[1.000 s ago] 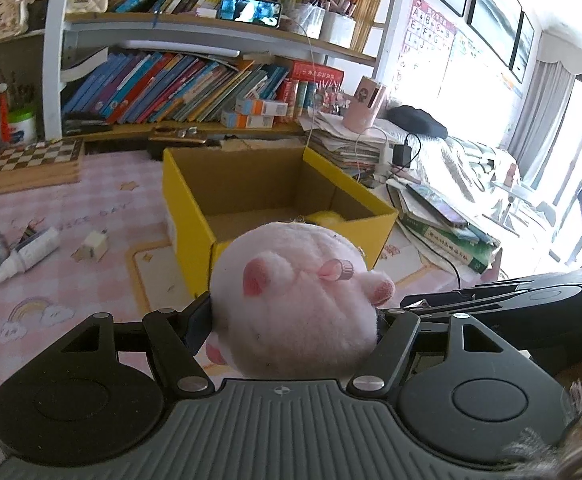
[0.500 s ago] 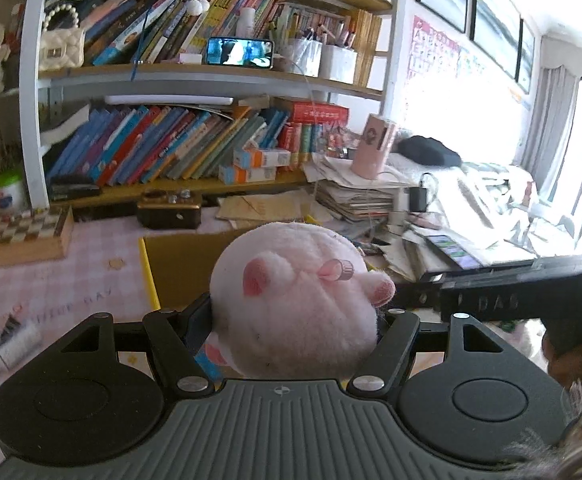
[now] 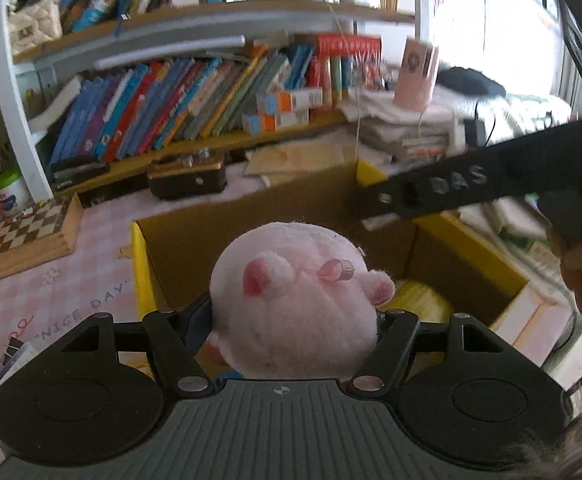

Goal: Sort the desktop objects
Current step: 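Open the left tool to drop the pig while the right tool releases the white box, then withdraw both tools from the yellow box back toward the table objects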

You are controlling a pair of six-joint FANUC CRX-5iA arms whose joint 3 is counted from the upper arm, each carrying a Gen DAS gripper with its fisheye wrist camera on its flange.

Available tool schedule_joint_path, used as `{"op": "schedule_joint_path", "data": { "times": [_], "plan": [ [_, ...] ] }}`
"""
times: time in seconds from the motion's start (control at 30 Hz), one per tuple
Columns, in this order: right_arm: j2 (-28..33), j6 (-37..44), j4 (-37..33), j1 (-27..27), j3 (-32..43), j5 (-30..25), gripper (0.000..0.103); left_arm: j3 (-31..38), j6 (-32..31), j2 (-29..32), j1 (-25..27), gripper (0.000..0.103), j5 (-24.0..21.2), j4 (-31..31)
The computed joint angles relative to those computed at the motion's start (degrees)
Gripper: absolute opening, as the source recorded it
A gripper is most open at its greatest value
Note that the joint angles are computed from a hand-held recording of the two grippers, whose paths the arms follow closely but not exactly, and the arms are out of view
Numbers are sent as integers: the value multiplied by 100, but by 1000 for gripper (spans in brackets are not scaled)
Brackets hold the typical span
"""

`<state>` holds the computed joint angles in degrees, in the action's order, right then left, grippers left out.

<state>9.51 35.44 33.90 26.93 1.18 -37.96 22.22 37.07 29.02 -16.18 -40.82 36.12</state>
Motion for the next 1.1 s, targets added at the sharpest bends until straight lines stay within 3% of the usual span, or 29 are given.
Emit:
{"op": "schedule_joint_path", "data": {
  "times": [0.23,0.53,0.7,0.73,0.77,0.83,1.1],
  "plan": [
    [589,1553,-1209,-89,932,-574,54,401,451,248,-87,68,-288,-544],
    [826,1764,-1678,-188,1335,-866,54,590,723,354,-113,69,-281,-842],
    [838,1720,-1573,-169,1325,-868,55,21,162,109,-97,69,207,-152],
    [793,1636,-1465,-150,1229,-774,56,-162,-76,22,-102,72,373,71],
    [768,1589,-1424,-143,1186,-709,56,-297,-266,-42,-108,81,506,256],
    [704,1425,-1343,-129,1093,-577,67,-585,-641,-181,-135,88,841,672],
    [235,-322,298,48,179,72,70,-1360,-1179,-706,-103,97,1508,1831]
  ]
}}
